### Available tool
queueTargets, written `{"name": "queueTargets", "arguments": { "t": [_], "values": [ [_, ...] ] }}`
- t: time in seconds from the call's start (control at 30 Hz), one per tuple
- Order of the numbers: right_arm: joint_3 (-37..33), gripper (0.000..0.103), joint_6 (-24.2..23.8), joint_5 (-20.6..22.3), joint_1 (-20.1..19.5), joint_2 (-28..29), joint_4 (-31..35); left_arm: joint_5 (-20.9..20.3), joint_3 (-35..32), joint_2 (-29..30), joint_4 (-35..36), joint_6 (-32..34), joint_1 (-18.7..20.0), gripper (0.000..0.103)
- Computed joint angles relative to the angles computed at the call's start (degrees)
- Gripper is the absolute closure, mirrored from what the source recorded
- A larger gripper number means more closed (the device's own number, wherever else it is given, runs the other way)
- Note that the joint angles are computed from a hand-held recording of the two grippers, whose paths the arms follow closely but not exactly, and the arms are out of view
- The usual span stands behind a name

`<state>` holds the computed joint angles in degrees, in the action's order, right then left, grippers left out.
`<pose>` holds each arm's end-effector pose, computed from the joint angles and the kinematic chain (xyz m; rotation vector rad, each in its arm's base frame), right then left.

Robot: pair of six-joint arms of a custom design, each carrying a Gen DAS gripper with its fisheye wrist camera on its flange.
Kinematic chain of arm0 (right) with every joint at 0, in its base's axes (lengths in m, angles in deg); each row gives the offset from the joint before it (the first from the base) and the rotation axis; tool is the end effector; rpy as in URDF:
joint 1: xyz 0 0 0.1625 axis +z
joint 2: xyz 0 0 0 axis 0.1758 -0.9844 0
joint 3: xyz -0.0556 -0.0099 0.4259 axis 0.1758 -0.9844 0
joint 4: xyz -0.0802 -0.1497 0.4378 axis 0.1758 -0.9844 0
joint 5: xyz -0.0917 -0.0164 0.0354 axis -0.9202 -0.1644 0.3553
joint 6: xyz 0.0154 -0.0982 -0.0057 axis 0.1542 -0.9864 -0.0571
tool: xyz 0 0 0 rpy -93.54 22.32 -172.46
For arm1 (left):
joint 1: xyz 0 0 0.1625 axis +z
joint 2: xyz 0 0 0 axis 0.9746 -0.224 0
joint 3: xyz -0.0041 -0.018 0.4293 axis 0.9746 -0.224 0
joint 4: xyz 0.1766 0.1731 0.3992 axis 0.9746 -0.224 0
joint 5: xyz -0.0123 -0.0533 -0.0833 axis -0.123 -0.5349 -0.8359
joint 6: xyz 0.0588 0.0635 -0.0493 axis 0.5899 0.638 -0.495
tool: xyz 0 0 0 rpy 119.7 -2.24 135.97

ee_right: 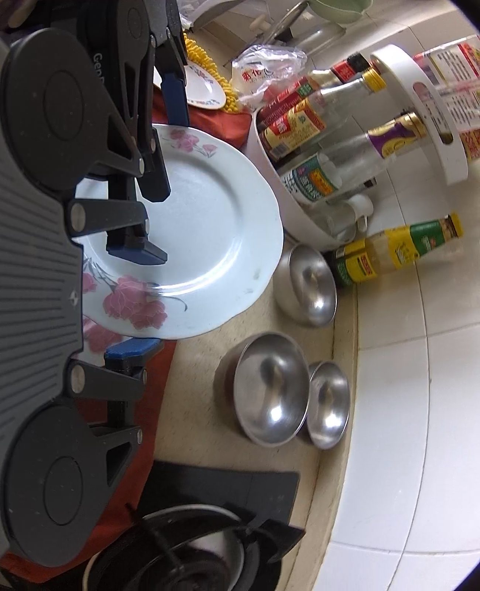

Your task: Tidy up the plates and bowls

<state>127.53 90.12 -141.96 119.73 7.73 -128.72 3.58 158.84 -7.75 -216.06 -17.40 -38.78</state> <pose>0.3323 -0.3180 0.1617 -0.2270 -2.3583 1.0463 -0.2381 -0.4196 0.2699 1.1548 2.4438 -0.4776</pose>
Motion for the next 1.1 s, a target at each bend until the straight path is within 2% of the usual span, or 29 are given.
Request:
{"name": "queueTargets", "arguments": {
  "t": [0.27,0.7,0.9,1.1],
  "values": [
    [2.03,0.061,7.66,-0.66,0.95,-3.00,6.14,-1.81,0.71,0.46,1.60,0.39,-1.01,0.015],
    [5.04,0.061,17.67,2.65,1.03,-6.19,13.76,-3.67,1.90,0.37,6.65,-0.29,-1.27,0.015],
    [5.44,0.061,19.44,3.30,1.20,-5.90,14.64,-4.15,2.21,0.03,7.93,-0.91,-0.78,0.015],
    [4.72,0.061,17.34,3.86,0.87,-4.24,12.96,-3.60,2.07,-0.49,8.65,-2.05,0.23,0.015]
  ]
}}
